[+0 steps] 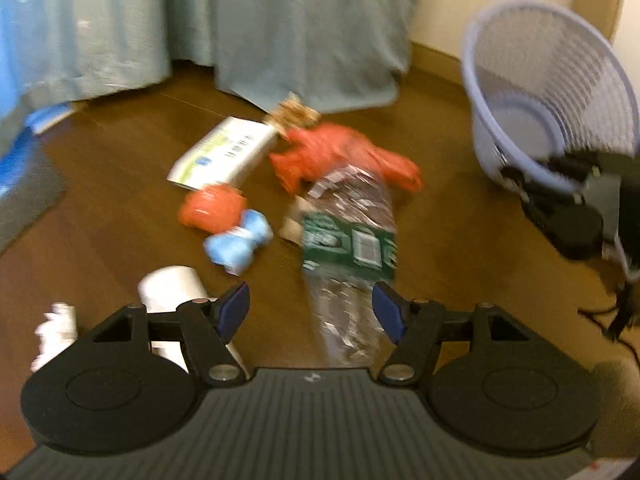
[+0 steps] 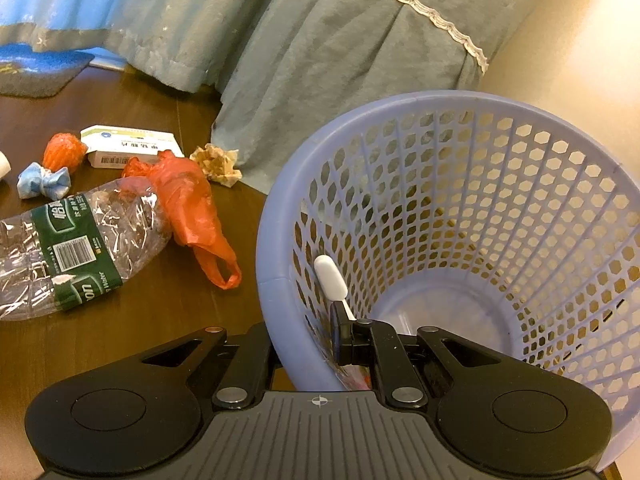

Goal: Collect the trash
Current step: 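Grasp the clear water bottle by its white cap with the left gripper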

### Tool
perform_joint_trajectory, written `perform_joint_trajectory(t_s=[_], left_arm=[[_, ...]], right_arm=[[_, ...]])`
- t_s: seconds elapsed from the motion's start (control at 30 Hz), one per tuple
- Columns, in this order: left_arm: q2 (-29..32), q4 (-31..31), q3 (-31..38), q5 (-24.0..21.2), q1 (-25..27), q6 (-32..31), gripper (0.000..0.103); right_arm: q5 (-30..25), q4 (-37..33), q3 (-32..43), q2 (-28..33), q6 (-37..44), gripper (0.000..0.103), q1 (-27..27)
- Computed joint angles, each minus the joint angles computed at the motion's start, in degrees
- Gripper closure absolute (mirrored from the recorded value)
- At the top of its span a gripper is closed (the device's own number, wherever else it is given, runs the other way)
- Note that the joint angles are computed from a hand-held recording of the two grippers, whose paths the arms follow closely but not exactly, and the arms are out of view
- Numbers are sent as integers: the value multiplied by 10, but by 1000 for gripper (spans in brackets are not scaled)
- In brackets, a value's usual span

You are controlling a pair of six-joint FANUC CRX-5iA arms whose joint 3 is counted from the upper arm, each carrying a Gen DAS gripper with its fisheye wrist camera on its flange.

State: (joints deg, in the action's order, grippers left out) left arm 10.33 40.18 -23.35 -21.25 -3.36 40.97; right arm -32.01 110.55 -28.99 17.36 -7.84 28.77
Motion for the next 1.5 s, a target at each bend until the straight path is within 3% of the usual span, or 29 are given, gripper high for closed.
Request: perform_joint_trajectory(t_s=[0.07, 0.17, 0.23, 0.27, 0.47, 0.63, 0.97, 1.2, 1.5], left_arm=[[14, 2, 1, 9, -14, -31, 39], [30, -39, 7, 26, -29, -50, 31], [39, -95, 20, 22, -29, -37, 31], [40, -92, 18, 21, -28, -44, 31], [32, -149, 19, -27, -7, 20, 47], [40, -141, 24, -50, -2, 28, 56], [46, -137, 31, -53, -7, 17, 69], [45, -155, 37, -60, -8, 34, 73], [28, -86, 11, -77, 15, 22, 76]], right_arm=[[-1, 1, -1, 1, 4, 96, 1], [-1, 2, -2, 1, 5, 96, 1], [-2, 3, -1, 1, 4, 96, 1], [-1, 2, -1, 1, 4, 96, 1], [-3, 5, -3, 1, -2, 96, 2], [-3, 5, -2, 2, -3, 96, 2], [-3, 6, -2, 3, -2, 96, 2], [-3, 8, -3, 2, -4, 96, 2], [-3, 10, -4, 2, -7, 96, 2]])
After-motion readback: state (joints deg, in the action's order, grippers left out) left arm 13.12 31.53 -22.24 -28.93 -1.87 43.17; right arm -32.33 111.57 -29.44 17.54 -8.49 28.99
